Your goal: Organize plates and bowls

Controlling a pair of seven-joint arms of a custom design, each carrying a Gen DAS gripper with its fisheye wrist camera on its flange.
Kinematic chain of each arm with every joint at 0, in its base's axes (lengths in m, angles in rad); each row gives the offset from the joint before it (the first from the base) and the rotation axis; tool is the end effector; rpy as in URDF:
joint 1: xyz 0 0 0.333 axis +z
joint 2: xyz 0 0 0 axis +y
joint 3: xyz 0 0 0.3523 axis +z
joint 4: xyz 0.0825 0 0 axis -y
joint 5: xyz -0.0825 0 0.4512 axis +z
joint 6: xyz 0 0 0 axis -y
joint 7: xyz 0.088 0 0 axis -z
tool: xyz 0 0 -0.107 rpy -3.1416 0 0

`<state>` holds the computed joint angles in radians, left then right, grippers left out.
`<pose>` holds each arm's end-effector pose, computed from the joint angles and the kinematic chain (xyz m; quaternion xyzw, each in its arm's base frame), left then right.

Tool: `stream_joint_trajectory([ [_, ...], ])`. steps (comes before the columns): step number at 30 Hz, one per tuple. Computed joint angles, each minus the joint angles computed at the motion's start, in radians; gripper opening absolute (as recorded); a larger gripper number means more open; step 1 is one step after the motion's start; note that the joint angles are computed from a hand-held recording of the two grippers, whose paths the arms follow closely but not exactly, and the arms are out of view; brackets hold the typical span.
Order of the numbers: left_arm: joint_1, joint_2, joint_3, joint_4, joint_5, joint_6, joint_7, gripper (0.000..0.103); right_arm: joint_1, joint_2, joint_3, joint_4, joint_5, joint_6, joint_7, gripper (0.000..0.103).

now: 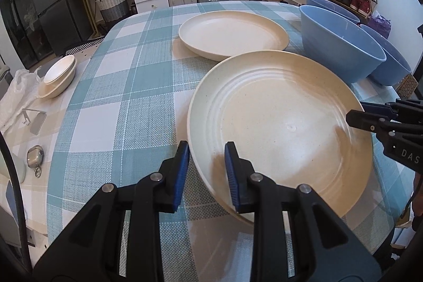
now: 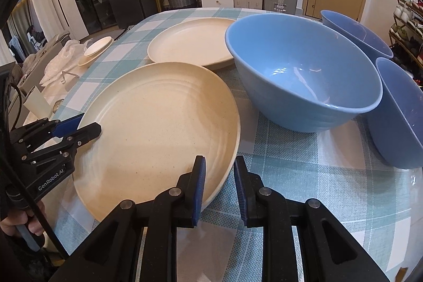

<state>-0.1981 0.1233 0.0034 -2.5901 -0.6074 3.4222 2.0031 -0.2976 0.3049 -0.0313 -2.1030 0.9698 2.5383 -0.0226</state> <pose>0.5085 -0.0338 0.2639 -0.6724 0.6616 -0.2220 0.2468 0.6076 -0.2173 0.2665 -0.8184 0.4955 -0.1081 0.2701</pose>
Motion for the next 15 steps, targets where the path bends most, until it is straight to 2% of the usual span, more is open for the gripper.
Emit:
stream_joint_trajectory([
  [6, 0.049, -0.008, -0.025, -0.008, 0.092, -0.018, -0.086, 0.024, -0.001, 0.01, 0.001, 0.011, -0.009, -0.007, 0.005, 0.022],
  [11, 0.129, -0.016, -0.065, -0.016, 0.243, -0.041, -0.217, 0.027, -0.006, 0.014, 0.002, 0.02, -0.018, -0.023, 0.012, 0.024],
  [13, 0.14, -0.024, -0.067, -0.021, 0.285, -0.047, -0.257, 0.031, -0.012, 0.011, 0.0, 0.025, -0.022, -0.047, 0.015, 0.029],
  [14, 0.14, -0.03, -0.064, -0.025, 0.297, -0.048, -0.267, 0.038, -0.017, 0.007, 0.0, 0.026, -0.016, -0.063, 0.008, 0.037],
  [15, 0.154, -0.038, -0.072, -0.03, 0.327, -0.043, -0.294, 0.05, -0.02, 0.004, 0.0, 0.027, -0.008, -0.072, 0.0, 0.042],
])
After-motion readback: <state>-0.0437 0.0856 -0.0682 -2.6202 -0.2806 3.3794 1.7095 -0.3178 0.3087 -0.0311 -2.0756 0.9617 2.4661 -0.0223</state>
